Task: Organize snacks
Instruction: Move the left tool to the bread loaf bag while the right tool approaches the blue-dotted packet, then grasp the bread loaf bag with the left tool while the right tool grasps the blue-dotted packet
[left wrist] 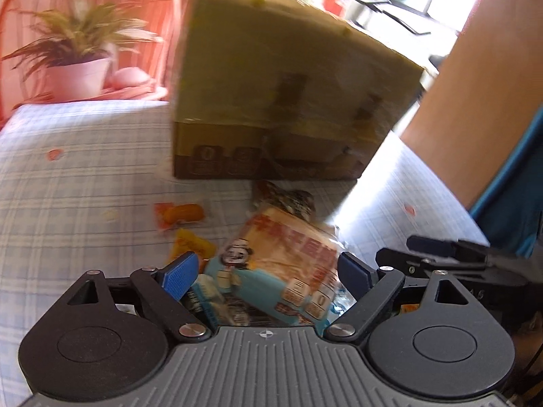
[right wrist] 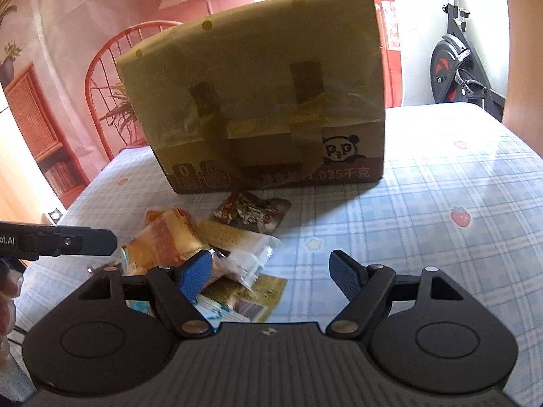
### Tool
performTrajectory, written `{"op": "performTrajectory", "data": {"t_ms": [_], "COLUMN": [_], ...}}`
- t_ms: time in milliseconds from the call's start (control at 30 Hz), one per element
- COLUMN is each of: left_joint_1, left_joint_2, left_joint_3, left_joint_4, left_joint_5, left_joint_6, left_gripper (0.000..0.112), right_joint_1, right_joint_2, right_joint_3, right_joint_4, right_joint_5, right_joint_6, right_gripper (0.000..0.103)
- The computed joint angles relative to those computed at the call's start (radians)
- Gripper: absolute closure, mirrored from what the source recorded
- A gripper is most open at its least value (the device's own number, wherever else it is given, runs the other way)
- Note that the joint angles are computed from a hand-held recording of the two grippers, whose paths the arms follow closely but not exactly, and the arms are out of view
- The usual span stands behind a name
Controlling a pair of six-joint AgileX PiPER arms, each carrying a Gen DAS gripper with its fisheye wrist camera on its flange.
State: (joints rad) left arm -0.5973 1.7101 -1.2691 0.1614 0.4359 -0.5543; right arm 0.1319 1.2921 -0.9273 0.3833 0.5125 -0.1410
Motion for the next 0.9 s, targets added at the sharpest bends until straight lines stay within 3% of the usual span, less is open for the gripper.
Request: {"op": "performTrajectory", "data": {"t_ms": [167,433,633,733,833,900], "left_joint_1": [-0.037,-0.015,-0.005,-0.007,0.004,-0.003], "left_joint_2": [0.066,0.154,0.156,0.130,0.098,0.078], "left_joint_3": [-0.071,-0.159,-0.127,-0.080,-0.041,-0.036], "left_joint_4": [0.081,-0.059,-0.075,-0.008,0.027,0.101], "left_joint_5": [0.043,0.078,0.013,-0.040,-0.083,-0.074], "left_joint_6": [0.064,0.325,0.317,0.223,0.160,0.076], "left_gripper": [0.021,0.018,0.021,0.031,0.033,0.033], "right_joint_1": [-0.032,-0.056,-0.048,-0.050,-0.049,-0.051], "right_joint_2": [-0.027,-0.037,-0.036,-0.035,-0.034,-0.029], "right_joint_3": [0.034,0.050,0.050,0.048,0.046,0.042], "right_joint_4": [0.006,0.028,0.027,0.022,0.033,0.067], "right_joint_5": [0.012,0.012,0.014,0.019,0.022,0.033], "right_joint_6": [-0.005,-0.018,-0.014,-0.007,-0.021,-0.063], "right_gripper": [0.024,0.024,0.024,0.024,0.024,0.024]}}
